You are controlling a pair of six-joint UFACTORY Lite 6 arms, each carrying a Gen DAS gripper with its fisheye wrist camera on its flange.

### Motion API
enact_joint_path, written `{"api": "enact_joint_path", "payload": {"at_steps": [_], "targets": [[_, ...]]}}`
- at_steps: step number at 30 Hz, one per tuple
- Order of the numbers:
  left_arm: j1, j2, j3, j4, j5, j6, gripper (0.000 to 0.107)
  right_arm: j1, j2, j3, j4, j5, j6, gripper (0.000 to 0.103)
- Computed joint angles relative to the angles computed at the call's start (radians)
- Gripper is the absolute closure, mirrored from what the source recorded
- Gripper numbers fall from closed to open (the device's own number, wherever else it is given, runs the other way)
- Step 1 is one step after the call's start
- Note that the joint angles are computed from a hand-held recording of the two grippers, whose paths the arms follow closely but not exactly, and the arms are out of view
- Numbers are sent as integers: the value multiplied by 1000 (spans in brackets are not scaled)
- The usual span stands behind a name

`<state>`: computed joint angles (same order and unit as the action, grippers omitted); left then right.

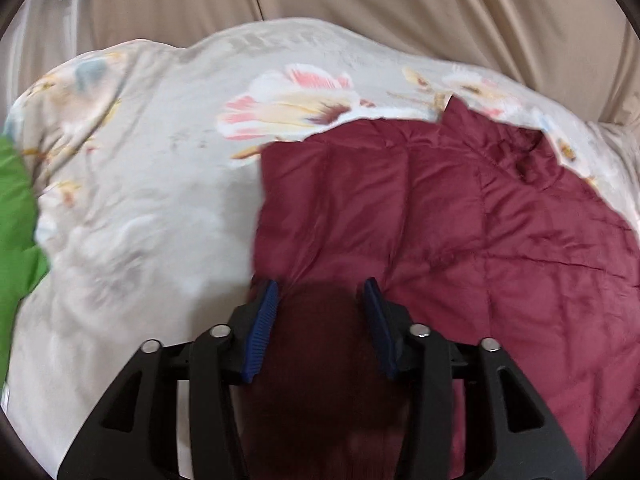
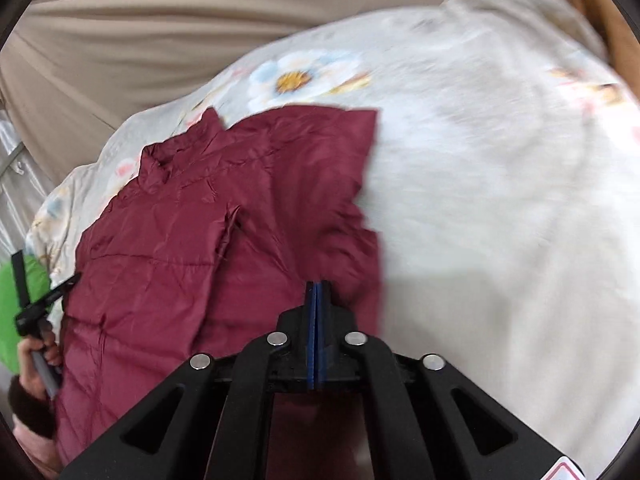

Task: Fold large clothes
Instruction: 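Pinch the folded edge with the right gripper and flatten the jacket strip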

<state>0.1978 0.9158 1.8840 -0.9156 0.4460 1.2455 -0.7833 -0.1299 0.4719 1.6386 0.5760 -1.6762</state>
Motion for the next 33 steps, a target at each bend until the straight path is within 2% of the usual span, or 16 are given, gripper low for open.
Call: {"api": "enact_joint_path", "payload": {"at_steps": [1,3,5,7,10,11,12,14,16,17,18,19,24,28,30,33], "targets": [[35,-71,-87,-95,50,105,47,-69,-67,-53,-56,50,4,86],[98,-194,-254,-252,114,303,40,-235,-186,-151,-184,180,14,76],[153,-303,-394,-329,152,423,37,-428,-287,-233,-315,318,-1,68],[169,-343,-448,-339,173,438,37,-530,-340,-264,-393,386,-7,68],[95,-347,-453,-285,168,356,37,-409,-260,-196,-323,393,30,67],[69,-345,-450,-290,154,350,37,-312,-227,-159,-289,373,60,63],[33,-359,-467,-303,147,354,37,-207,-179,-116,-244,339,77,54],[-21,-380,-495,-326,147,369,37,2,-33,1,-158,241,79,47],[-68,-381,-495,-347,126,381,37,144,100,109,-127,158,101,47],[-90,-377,-488,-346,113,371,37,219,176,177,-114,103,129,52],[-104,-365,-468,-331,108,349,37,265,214,220,-106,64,146,83],[-118,-353,-442,-314,100,319,37,301,230,253,-106,29,165,99],[-160,-306,-345,-299,18,286,37,261,76,281,-6,4,98,101],[-230,-122,-146,11,-118,-17,38,277,337,449,-135,-99,196,100],[-247,8,-30,170,-144,-173,38,285,439,471,-104,-115,172,100],[-226,59,18,127,-101,-151,38,248,330,386,-42,-109,146,98]]}}
